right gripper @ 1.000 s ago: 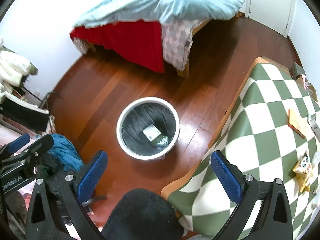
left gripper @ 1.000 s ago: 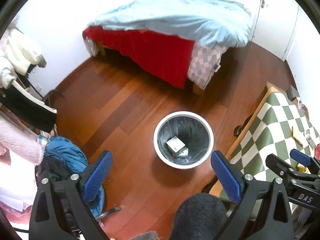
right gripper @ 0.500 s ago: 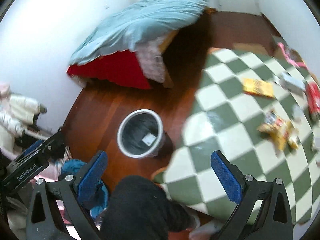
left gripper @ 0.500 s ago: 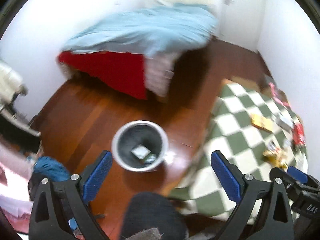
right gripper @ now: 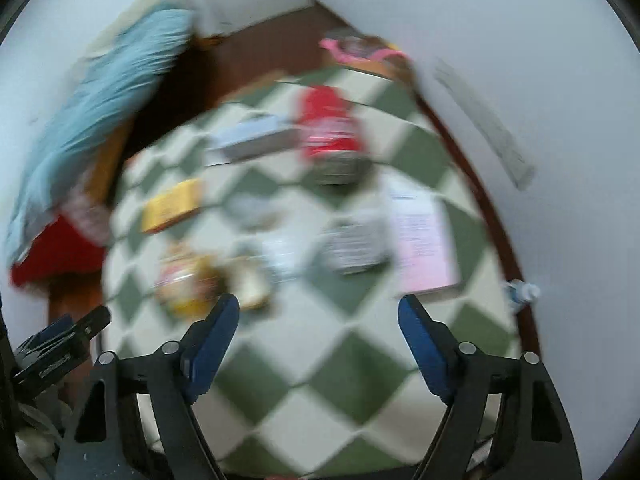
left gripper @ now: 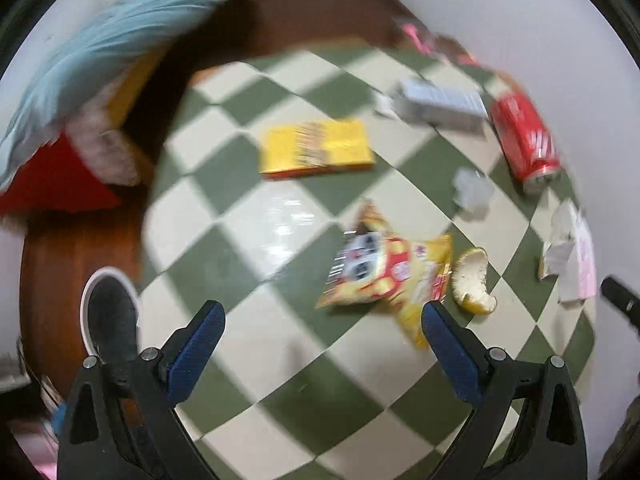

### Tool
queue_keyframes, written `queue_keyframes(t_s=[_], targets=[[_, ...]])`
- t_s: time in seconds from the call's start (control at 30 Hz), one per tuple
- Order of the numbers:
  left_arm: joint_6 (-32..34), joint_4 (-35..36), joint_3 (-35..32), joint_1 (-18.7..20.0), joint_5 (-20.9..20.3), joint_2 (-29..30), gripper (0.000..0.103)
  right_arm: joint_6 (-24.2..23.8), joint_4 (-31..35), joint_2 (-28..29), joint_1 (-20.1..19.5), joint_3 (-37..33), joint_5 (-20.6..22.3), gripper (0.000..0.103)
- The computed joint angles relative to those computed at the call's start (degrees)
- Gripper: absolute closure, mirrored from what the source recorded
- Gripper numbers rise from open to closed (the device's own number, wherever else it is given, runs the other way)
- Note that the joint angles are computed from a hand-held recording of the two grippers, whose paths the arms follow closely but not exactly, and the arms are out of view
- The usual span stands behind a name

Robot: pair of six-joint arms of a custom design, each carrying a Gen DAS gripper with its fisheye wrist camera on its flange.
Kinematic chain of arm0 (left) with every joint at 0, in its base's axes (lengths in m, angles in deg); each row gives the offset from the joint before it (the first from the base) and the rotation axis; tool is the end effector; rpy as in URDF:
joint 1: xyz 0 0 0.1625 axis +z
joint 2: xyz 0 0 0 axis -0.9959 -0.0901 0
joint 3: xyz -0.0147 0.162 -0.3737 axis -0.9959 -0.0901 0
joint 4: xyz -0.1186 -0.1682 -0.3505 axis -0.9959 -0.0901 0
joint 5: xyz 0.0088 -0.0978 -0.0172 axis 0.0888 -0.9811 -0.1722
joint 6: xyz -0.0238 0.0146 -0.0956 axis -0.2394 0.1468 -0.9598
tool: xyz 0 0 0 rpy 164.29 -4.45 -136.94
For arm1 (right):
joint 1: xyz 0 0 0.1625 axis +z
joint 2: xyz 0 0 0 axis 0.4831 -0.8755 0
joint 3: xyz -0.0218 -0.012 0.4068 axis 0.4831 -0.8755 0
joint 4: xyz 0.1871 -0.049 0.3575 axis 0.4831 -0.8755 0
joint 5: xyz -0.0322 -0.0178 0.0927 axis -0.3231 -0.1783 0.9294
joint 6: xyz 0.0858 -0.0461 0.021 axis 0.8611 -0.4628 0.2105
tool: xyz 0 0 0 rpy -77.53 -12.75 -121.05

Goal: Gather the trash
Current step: 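Move both tools back toward the table, then grasp the yellow snack bag with the left tool while the right tool grasps the pink toothpaste box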

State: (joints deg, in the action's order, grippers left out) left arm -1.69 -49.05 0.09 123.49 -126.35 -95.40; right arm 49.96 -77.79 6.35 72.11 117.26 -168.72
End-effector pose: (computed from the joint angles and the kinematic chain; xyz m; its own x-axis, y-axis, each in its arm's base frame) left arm -0.4831 -0.6404 0.1246 -0.6315 0.2624 -0.7296 0.4002 0.9163 -0.0170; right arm 0.1707 -0.5420 0.4548 -0.7740 0.4098 0.4827 0.0780 0.8182 -0.5696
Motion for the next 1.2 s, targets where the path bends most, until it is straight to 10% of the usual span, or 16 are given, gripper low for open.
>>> queue_keyframes(t_s=[0.3, 0.5, 1.2], targets=[[5.13, 1.90, -7.64, 2.26, -4.41, 7.39, 0.004, -3.34, 0.37, 0.50, -10.31, -2.07, 3.03, 0.026], [5.13, -3.05, -3.96, 2.08, -7.09, 5.61, 0.051, -5.32, 0.15, 3.05, -12.12, -3.33, 4.73, 0.050], [3.49, -12.45, 11.18, -1.62, -6.87, -1.51, 0.059, -0.93, 2.58, -0.54, -10.40, 2.81, 1.46, 0.050]])
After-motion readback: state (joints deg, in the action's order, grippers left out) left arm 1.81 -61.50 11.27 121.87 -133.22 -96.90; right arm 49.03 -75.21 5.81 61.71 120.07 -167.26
